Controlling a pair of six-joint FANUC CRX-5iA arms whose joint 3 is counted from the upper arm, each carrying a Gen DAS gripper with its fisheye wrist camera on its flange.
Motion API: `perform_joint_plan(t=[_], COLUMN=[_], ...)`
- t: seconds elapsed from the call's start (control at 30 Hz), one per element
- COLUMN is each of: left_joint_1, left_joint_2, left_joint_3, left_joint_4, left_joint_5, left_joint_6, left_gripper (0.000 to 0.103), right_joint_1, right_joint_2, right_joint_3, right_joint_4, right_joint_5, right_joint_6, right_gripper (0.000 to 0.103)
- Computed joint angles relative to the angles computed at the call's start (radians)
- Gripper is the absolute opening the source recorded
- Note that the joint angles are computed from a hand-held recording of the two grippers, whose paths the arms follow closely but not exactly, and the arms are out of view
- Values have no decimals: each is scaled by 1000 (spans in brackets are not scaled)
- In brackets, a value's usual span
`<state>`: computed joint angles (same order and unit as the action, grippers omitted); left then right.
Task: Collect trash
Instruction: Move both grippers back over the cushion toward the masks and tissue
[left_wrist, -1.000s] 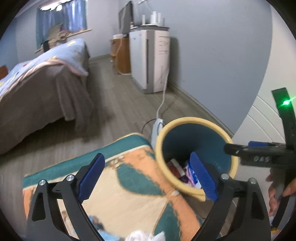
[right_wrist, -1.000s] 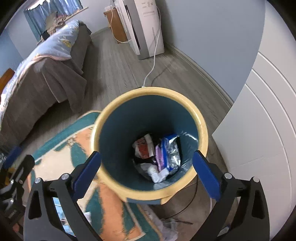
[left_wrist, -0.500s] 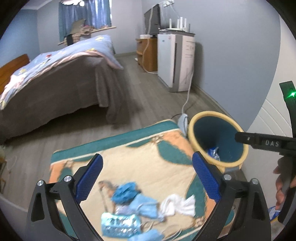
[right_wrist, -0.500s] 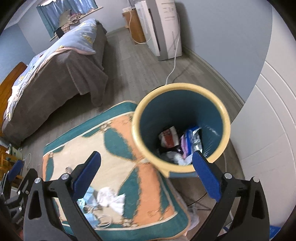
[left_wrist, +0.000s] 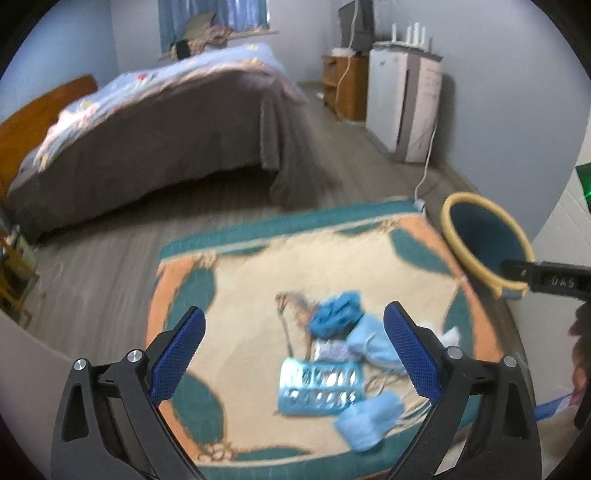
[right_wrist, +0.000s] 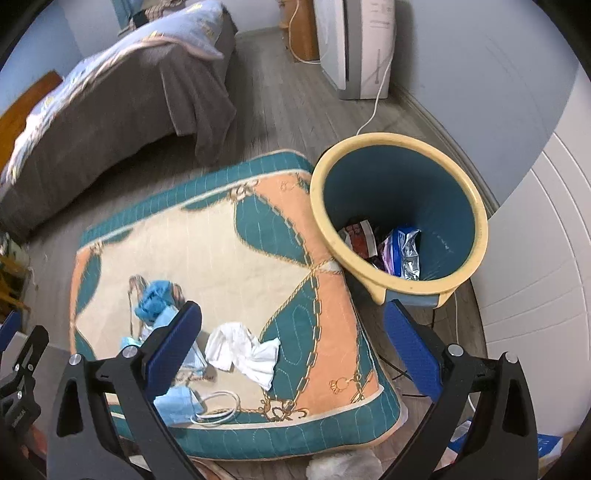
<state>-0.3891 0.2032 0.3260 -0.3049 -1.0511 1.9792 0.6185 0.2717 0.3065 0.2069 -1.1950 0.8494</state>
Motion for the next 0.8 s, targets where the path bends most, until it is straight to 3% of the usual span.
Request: perform_joint_plan(t=[0.3,0.4,0.5,0.53,0.57,0.63,0.8], left_joint_1=[12,-2,-13,-19,-21,-20,-9], left_joint_2=[19,59,113,121,123,116,89], left_joint_3=[-145,-145,-108,-96,-90,-83,8], left_joint_4=[178,238,266,253,244,240,201], left_joint_5=[15,-7,-80,-94,-99,-97,-111], left_joint_6=[16,-52,-119,-124,-134,-146,-195], left_gripper=[94,75,48,32,24,18,18], right_joint_1=[24,28,24,22,18,13,20], right_joint_2=[47,50,51,51,51,48,36], right_joint_3=[42,46,47,46,47,47,22], right_joint_4=[1,-1,0,-1,-6,-22,-21], right_joint_5=[-37,-38,-38,-37,-36,-35,-15], right_joint_6=[27,38,47,46,46,46,30], right_gripper=[97,97,97,97,97,97,97])
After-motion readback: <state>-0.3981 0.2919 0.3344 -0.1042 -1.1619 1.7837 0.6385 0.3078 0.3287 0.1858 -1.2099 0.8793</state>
